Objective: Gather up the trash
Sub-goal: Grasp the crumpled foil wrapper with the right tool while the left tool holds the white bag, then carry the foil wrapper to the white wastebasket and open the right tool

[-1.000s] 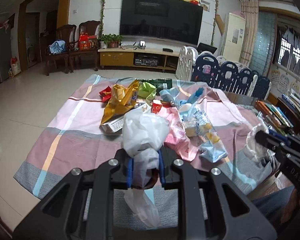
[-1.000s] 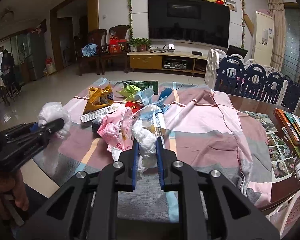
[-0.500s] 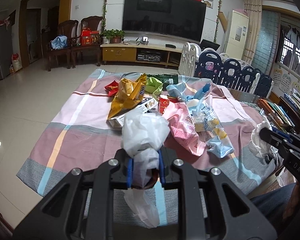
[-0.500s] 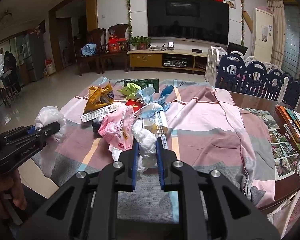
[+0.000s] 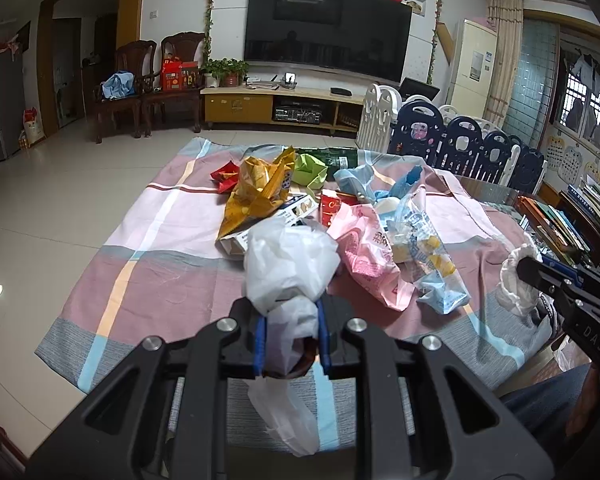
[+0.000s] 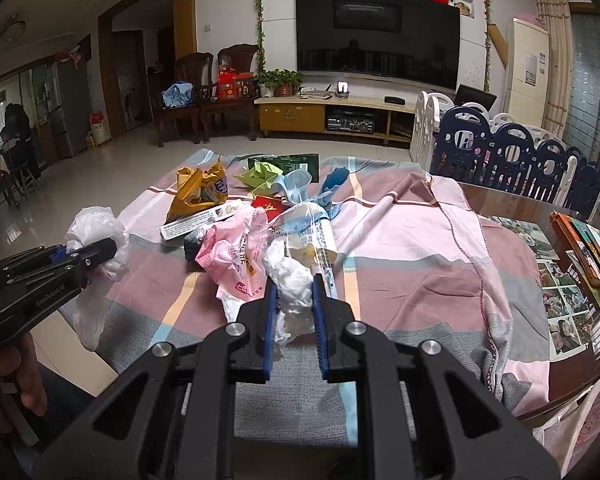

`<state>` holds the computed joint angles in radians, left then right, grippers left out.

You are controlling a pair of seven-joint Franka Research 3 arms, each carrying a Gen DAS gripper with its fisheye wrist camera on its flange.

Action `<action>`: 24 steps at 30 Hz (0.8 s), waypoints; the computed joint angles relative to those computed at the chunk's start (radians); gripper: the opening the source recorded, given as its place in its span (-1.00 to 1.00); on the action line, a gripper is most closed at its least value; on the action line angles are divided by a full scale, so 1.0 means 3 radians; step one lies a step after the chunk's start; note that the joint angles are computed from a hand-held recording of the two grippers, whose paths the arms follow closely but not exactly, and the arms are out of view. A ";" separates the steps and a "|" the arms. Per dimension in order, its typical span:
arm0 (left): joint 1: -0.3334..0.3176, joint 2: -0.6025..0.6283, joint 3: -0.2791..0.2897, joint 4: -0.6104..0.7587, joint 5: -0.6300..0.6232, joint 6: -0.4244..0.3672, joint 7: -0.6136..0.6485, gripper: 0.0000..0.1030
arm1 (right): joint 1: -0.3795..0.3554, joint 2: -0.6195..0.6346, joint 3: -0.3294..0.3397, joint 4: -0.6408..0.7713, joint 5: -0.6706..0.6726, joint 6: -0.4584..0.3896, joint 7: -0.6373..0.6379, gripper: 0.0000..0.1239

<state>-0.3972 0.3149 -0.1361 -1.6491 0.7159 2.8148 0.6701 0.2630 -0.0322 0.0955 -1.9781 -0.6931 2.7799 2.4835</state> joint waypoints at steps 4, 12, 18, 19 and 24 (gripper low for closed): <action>0.0001 -0.0002 -0.0003 -0.0004 -0.0011 -0.0007 0.0023 -0.59 | -0.0003 -0.0008 0.0001 -0.0008 -0.0014 -0.0002 0.0016 -0.73; -0.0003 -0.0003 0.0002 0.0000 -0.0005 -0.0014 0.0018 -0.59 | -0.0084 -0.0149 -0.0021 -0.0150 0.0027 0.0223 0.0132 -0.73; 0.0021 -0.0031 0.0006 -0.0038 0.0005 0.0022 0.0013 -0.60 | -0.0535 -0.0811 -0.0033 -0.0725 0.0182 0.0567 0.0559 -0.72; 0.0031 -0.0042 0.0004 -0.0057 -0.0001 0.0043 0.0013 -0.60 | -0.0603 -0.0930 -0.0051 -0.0819 0.0261 0.0557 0.0583 -0.72; 0.0059 -0.0047 -0.0017 -0.0072 -0.0054 0.0092 0.0071 -0.60 | -0.1239 -0.1769 -0.0042 -0.1417 0.0327 -0.0020 0.0648 -0.72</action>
<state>-0.3793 0.3008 -0.1412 -1.6706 0.6998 2.8422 0.6915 -0.1088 -0.5628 0.0829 -2.4033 -0.5950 2.7740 2.6779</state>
